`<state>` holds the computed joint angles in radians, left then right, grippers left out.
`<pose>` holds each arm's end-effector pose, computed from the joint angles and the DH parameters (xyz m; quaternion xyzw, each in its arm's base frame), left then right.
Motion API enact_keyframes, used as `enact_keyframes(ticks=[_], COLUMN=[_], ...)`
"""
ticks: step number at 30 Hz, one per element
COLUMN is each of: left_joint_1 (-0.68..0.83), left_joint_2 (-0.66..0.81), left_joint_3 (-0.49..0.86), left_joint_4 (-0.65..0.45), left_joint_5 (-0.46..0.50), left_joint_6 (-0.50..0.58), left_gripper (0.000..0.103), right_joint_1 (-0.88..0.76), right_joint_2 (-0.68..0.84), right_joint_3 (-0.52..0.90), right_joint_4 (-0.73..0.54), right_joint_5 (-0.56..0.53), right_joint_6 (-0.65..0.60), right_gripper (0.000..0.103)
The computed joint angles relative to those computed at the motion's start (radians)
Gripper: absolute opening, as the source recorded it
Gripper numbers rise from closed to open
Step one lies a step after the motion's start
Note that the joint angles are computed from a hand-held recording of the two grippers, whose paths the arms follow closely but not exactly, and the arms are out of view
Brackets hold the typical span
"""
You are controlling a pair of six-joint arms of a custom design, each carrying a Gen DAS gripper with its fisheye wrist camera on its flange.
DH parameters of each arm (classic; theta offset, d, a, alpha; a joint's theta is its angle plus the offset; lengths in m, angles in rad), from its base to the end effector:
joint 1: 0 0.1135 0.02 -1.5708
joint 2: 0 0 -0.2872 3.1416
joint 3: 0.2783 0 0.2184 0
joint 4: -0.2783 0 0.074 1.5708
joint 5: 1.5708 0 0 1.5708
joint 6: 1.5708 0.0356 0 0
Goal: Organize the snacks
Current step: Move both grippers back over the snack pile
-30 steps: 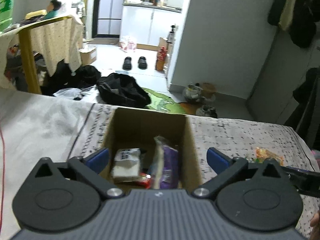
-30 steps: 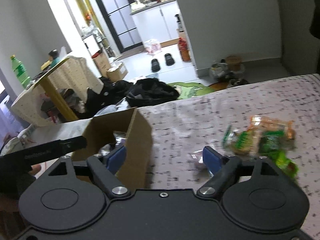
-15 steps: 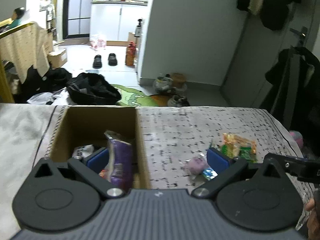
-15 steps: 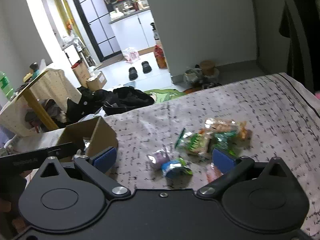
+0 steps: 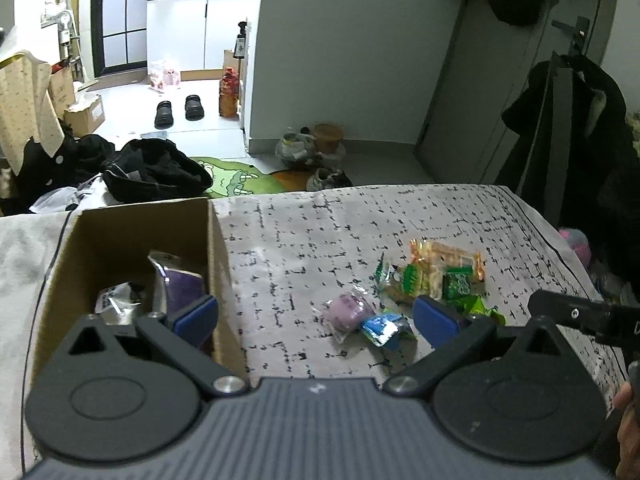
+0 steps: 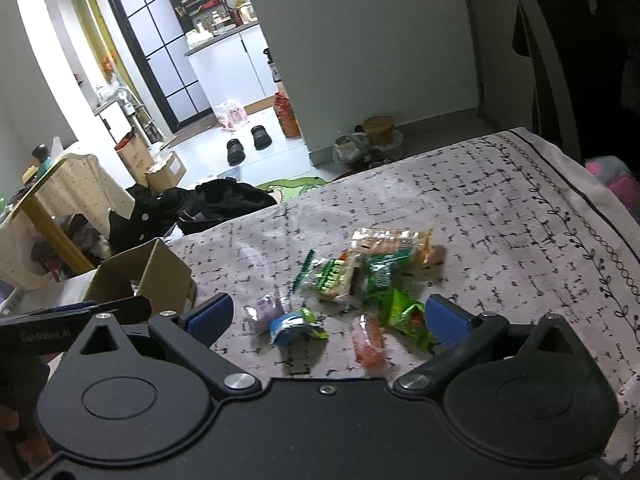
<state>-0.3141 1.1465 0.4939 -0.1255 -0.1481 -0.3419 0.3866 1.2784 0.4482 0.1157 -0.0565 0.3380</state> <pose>0.1755 -0.0515 0.2187 -0.0413 0.9195 -0.0594 0.3865 0.1900 0.0795 0.2022 -0.0338 0.9088 0.1711 0.3790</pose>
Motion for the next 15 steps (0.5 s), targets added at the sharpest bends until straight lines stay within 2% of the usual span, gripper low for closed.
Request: enact_keyframes(ticks=[15], left_joint_1=[-0.054], left_joint_2=[0.173], left_joint_3=[-0.002], left_joint_4=[0.135], left_joint_5=[0.019], left_joint_6=[-0.027], left_gripper=[0.101], right_joint_1=[-0.124], right_joint_2=[0.027], right_joint_3=[-0.045], right_joint_4=[0.049], right_joint_5=[-0.069], right_joint_6=[-0.036], right_gripper=[0.103])
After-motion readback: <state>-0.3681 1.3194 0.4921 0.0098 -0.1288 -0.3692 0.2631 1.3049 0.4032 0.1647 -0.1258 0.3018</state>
